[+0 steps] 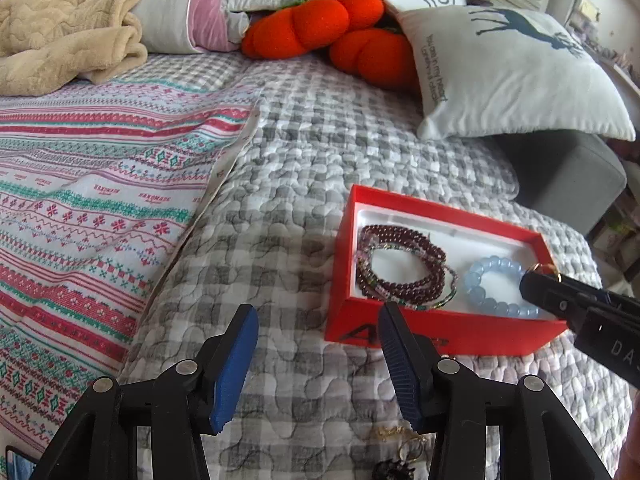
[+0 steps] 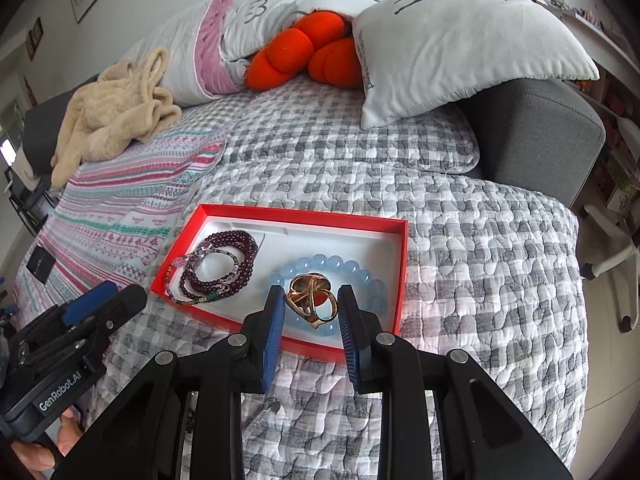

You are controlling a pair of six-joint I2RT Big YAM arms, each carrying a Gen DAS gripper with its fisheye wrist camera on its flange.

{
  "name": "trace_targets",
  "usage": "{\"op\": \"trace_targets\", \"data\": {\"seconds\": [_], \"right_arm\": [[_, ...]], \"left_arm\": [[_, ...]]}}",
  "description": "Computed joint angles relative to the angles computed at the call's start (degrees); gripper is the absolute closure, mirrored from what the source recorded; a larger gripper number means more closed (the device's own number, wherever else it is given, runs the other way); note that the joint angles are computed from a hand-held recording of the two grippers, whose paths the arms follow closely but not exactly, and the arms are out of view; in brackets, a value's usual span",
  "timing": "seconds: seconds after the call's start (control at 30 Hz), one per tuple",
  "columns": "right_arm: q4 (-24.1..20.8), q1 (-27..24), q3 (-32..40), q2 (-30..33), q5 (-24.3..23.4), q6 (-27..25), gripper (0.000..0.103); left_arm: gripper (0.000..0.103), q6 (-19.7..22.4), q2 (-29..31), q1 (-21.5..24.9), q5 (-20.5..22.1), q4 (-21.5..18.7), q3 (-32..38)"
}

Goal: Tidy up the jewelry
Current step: 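Carry the bracelet and gold ring into the red box and release both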

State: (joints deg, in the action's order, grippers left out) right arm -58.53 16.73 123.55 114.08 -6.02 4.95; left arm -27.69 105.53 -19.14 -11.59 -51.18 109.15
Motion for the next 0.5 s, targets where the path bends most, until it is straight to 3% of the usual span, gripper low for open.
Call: {"op": "trace_targets", "data": {"seconds": [0.13,0.4,0.47,0.5], "right_arm": [[-0.46,-0.07,0.95,0.67,0.40,0.09,0.074],[0.11,-0.53,0.77,0.57,-0.13,0.47,0.073],[-0.02,-0.69,0.70,0.26,-0.37,1.14,0.066],[0.14,-0.77,0.30,-0.14,-0.68,1.47,0.056]], "left_arm": [[0.049,0.26,-0.49,-0.29,-0.73,-0.88,-0.90],[0.035,1.27,-1.36,-0.55,-1.34,-1.19,-1.87],[0.030,1.11,-1.90,-0.57,-1.25,-1.00,-2.50],[0.027,1.18,-2.24,-0.63,-1.27,-0.93,-2.92]]}}
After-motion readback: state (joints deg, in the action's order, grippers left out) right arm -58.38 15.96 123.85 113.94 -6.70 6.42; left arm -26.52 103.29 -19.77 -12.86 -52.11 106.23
